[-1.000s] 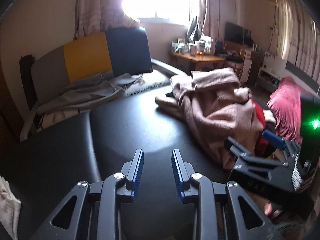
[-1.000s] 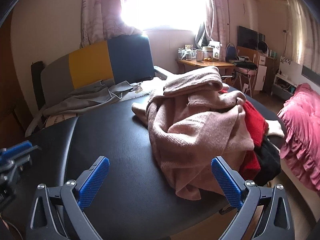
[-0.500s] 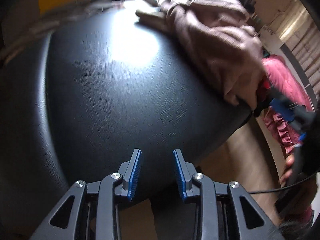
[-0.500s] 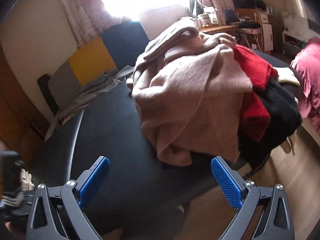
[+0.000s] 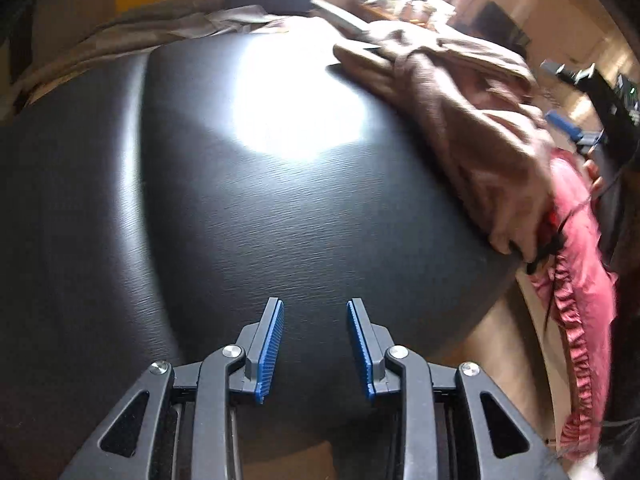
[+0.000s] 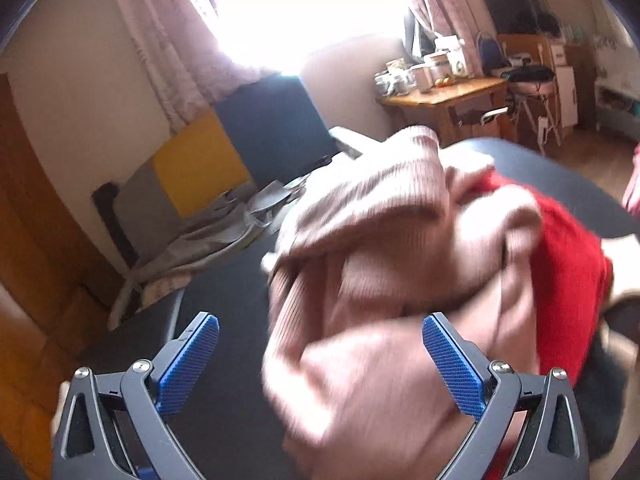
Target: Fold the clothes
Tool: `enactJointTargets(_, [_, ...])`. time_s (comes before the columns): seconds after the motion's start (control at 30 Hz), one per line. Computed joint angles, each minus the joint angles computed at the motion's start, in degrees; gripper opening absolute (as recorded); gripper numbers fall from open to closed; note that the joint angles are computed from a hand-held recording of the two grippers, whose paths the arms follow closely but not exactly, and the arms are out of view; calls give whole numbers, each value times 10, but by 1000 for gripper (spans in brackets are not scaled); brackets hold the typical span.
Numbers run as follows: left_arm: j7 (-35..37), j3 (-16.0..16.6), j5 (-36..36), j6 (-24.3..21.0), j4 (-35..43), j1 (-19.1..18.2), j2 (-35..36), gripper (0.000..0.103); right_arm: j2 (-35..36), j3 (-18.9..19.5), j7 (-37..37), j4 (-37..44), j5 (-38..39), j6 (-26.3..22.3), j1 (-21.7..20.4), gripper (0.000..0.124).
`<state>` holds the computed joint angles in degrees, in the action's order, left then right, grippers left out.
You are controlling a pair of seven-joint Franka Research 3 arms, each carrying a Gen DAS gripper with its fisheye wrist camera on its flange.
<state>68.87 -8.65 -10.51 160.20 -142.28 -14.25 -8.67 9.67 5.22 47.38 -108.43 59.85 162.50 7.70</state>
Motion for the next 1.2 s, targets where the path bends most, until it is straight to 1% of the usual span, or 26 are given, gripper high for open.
enactJointTargets(0.07, [-20,-1,8,-7,0,8,5,32,36,-9,48,46,-47,12,8,103])
enactJointTargets(0.17, [-5,8,-33,2,-10,3,5,32,85,-21,137,104,-116,34,11,103])
enactJointTargets(0.2, [-9,7,-30,1,-8,6,6,32,105,-45,204,127,-149,37,25,103])
enactJointTargets(0.23, [-15,5,-23,-1,-4,9,10,32,125,-51,254,150,-169,38,24,103])
enactJointTargets(0.27, [-20,4,-16,-3,0,12,14,32,140,-37,264,173,-156,23,8,103])
enactJointTargets(0.3, [-21,3,-17,-3,2,13,17,33,152,-12,249,195,-141,-7,-14,103])
enactJointTargets(0.33, [-17,4,-26,-1,3,12,19,33,159,29,216,208,-124,-31,-47,103])
enactJointTargets(0.4, [-9,6,-45,2,5,11,23,37,139,84,72,195,-67,-111,-76,103])
enactJointTargets(0.43, [-2,7,-56,-1,7,11,24,39,133,100,13,194,-50,-157,-82,103])
enactJointTargets(0.47, [7,9,-67,-10,12,11,24,40,124,116,-35,185,-39,-188,-88,103])
enactJointTargets(0.5, [11,10,-72,-21,19,13,27,41,102,112,-64,156,-24,-195,-79,103])
enactJointTargets(0.57, [6,6,-63,-41,44,19,38,41,53,113,-119,88,9,-190,-69,103])
enactJointTargets(0.6, [0,1,-44,-39,59,23,45,41,31,110,-137,55,16,-174,-61,103])
enactJointTargets(0.67, [-2,-5,0,-30,93,32,59,41,-12,99,-159,-12,7,-117,-35,103])
enactJointTargets(0.77, [7,-15,57,-22,145,37,81,40,-56,80,-146,-96,-25,-49,0,103])
enactJointTargets(0.83, [13,-20,92,-33,199,38,110,40,-76,62,-119,-140,-59,-25,16,103])
enactJointTargets(0.87, [10,-22,106,-39,217,38,118,40,-82,52,-120,-151,-58,-21,20,103])
enactJointTargets(0.93, [14,-24,136,-46,286,39,168,38,-89,35,-131,-169,-35,-19,29,103])
enactJointTargets(1.0, [13,-25,163,-51,341,39,207,38,-83,15,-140,-166,-9,-19,36,103])
enactJointTargets(1.07, [14,-27,181,-64,418,37,265,38,-80,1,-152,-164,28,-16,43,103])
enactJointTargets(1.17, [20,-20,214,-87,533,26,350,38,-84,-12,-185,-163,94,-21,45,103])
enactJointTargets(1.2, [30,-23,216,-97,571,26,378,38,-82,-16,-193,-159,111,-24,45,103])
